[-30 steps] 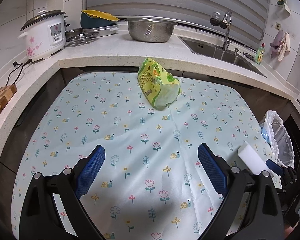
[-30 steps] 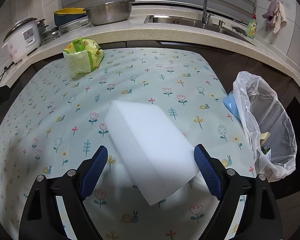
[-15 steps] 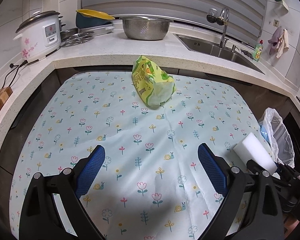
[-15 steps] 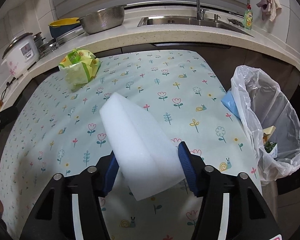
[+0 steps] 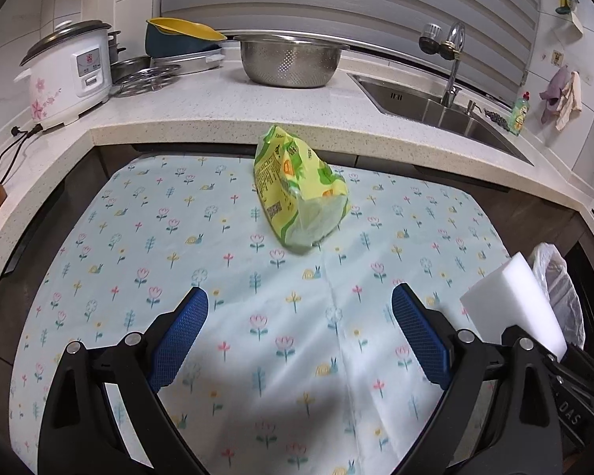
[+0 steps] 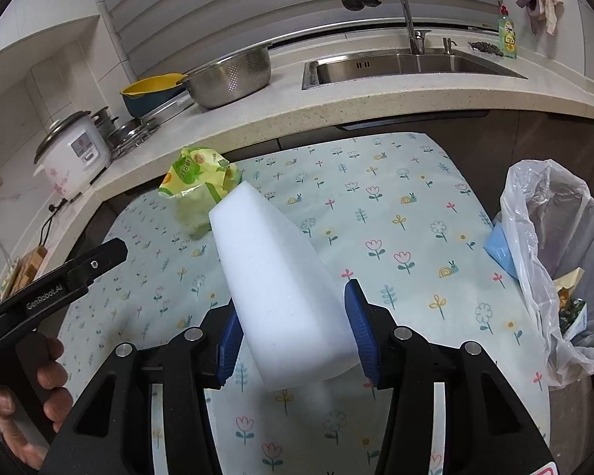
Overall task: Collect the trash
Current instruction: 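Grasp the white sponge with the right tool while the left tool grasps the yellow-green snack bag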
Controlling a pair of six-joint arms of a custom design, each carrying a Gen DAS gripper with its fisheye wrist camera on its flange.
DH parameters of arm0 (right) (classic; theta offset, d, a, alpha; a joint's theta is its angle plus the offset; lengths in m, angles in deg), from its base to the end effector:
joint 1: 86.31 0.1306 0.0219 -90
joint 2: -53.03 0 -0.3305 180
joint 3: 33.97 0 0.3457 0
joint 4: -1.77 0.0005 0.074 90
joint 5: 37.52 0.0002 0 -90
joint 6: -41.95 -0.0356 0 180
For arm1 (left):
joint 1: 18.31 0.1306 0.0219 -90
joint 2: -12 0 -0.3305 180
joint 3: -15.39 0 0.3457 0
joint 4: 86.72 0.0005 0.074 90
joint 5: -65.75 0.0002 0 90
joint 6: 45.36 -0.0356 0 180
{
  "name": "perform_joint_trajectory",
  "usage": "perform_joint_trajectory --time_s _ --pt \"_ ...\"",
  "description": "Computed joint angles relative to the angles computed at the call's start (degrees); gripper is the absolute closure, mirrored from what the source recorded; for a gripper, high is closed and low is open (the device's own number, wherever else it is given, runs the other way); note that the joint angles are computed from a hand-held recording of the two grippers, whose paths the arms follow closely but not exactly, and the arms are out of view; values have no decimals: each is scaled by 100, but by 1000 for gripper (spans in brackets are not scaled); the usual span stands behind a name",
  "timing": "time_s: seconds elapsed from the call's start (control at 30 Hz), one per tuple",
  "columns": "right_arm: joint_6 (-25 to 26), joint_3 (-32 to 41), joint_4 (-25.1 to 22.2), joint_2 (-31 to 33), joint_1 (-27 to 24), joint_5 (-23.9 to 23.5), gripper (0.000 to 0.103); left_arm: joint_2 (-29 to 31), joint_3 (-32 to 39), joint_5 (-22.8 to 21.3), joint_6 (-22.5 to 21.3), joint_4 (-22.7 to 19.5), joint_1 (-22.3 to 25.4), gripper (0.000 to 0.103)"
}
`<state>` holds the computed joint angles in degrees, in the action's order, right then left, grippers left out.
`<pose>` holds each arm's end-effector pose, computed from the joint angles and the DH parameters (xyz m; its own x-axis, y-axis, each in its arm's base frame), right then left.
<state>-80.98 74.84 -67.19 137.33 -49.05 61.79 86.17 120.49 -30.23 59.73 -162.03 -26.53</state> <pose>0.3073 0.2259 0.5263 -0.7426 0.1091 -0.6608 -0.1213 0.9484 0.2930 0.3037 -0.0406 0.5496 -0.6862 -0.1625 -0.7090 -0.1141 0.9867 -0.1157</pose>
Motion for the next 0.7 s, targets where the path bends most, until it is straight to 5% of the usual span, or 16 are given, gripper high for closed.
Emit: perform_joint_trajectory --time_s 0.4,0.7 --pt "275 441 489 797 -483 -443 55 1211 499 205 -133 664 248 17" --pt "369 584 672 1108 -558 -638 55 1736 763 477 -230 723 325 68"
